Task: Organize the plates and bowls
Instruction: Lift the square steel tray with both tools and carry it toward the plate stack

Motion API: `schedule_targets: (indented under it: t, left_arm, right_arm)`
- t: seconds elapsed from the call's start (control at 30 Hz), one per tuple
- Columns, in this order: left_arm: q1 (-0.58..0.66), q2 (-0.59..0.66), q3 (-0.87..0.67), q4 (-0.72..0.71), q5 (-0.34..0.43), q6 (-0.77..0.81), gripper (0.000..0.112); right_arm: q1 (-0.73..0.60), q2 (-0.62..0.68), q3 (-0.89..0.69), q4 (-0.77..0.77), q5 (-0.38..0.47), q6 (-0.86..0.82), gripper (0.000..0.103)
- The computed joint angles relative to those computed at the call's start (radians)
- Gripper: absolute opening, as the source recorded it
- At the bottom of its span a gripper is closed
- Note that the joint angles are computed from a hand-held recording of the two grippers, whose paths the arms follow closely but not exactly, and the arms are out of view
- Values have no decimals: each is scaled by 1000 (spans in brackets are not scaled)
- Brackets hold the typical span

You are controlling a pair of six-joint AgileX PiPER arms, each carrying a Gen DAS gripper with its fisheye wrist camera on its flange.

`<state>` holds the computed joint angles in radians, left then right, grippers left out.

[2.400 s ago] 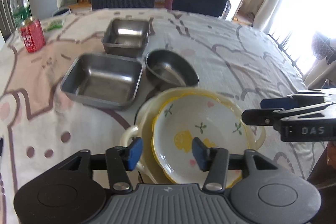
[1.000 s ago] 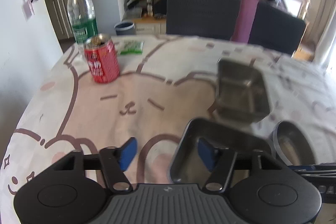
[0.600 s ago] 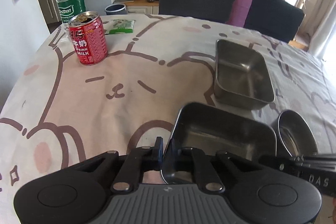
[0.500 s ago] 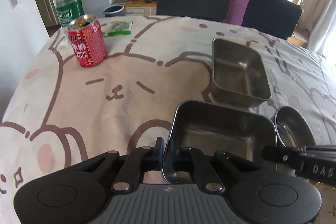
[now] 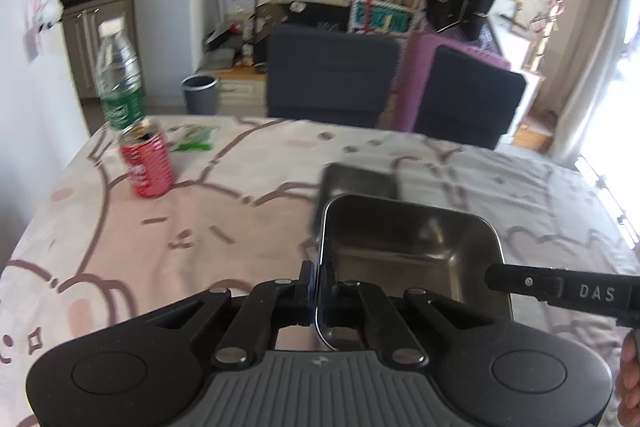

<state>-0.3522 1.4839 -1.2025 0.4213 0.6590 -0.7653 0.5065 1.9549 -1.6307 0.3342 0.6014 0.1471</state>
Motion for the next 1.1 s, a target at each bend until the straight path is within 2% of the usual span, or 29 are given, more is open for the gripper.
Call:
schedule_targets:
  t: [0.2, 0.43, 0.73, 0.93, 1.1]
  left_arm:
    - [-140, 30, -62, 47, -1, -100, 1]
    - [-290, 132, -183, 69, 6, -165, 3]
    - [-429, 337, -406, -23, 74, -3, 8]
    - [-473, 418, -460, -132, 106, 112, 10]
    - [-509, 487, -502, -187, 155, 186, 12]
  right_arm:
    - [-120, -151, 164, 77, -34, -120, 7]
    - [-279, -299, 320, 152, -38, -253, 6]
    - [-488, -406, 435, 135, 17, -354, 6]
    - [-579, -377, 442, 80, 93, -404, 7]
    - [-593, -348, 453, -23, 139, -407, 7]
